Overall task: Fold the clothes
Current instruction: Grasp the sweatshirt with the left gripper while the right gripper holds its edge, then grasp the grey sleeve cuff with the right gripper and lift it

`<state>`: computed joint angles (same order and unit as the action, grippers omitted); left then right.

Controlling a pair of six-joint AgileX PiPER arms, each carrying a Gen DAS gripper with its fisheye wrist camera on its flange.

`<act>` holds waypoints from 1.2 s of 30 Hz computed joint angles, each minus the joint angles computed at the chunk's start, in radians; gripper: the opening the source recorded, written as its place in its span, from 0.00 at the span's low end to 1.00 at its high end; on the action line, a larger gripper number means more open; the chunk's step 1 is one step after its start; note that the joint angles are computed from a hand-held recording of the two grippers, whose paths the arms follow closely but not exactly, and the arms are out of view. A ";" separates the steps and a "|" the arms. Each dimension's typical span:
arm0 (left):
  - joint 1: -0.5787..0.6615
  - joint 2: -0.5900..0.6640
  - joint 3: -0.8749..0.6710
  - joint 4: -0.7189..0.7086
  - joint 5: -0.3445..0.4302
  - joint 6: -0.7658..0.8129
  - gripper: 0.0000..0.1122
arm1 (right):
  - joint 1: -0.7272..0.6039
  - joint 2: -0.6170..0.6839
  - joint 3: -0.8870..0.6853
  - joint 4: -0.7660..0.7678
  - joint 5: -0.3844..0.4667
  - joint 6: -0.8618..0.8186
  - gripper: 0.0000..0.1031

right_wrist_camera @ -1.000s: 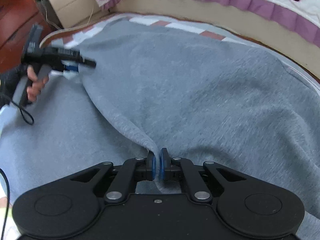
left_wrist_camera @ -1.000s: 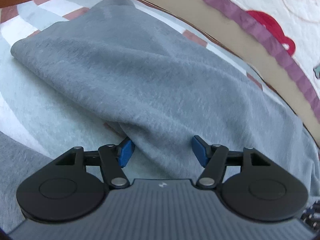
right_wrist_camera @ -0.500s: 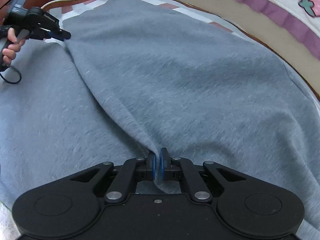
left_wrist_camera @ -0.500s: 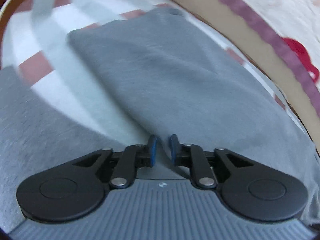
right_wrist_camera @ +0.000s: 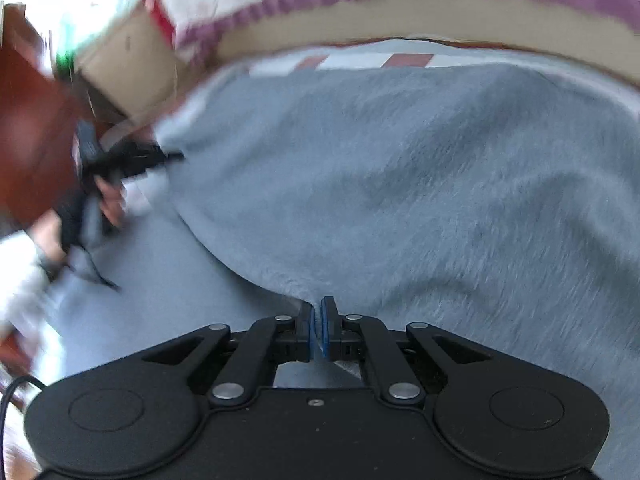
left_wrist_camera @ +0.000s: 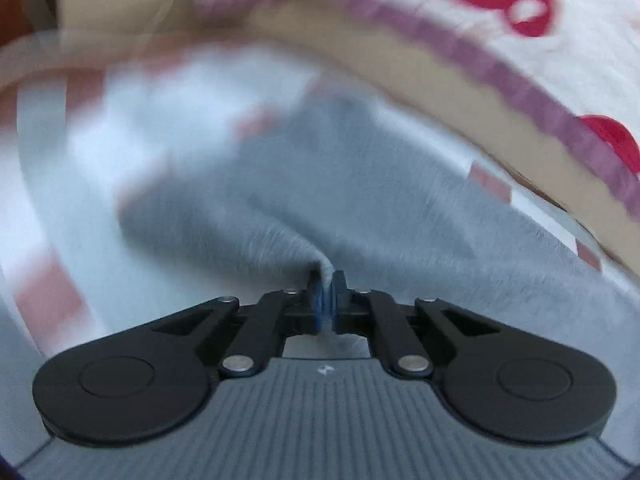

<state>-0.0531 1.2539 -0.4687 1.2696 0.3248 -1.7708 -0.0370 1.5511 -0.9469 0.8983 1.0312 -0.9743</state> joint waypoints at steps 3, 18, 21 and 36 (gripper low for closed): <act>-0.061 -0.087 -0.012 -0.089 0.125 0.138 0.04 | -0.003 -0.008 0.008 -0.006 0.027 0.009 0.05; -0.425 0.023 -0.133 -0.108 0.456 0.172 0.43 | -0.128 -0.077 0.001 0.000 0.076 -0.038 0.35; -0.461 0.134 -0.217 -0.092 0.259 0.243 0.48 | -0.325 -0.109 -0.029 0.071 0.060 0.040 0.52; -0.390 0.705 -0.799 -0.815 -0.080 1.436 0.53 | -0.632 0.216 -0.304 -0.288 -0.038 0.406 0.68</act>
<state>-0.4430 1.9593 -1.2675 0.4544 0.2450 -0.3343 -0.6689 1.7670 -1.2513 0.6102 0.9930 -0.5680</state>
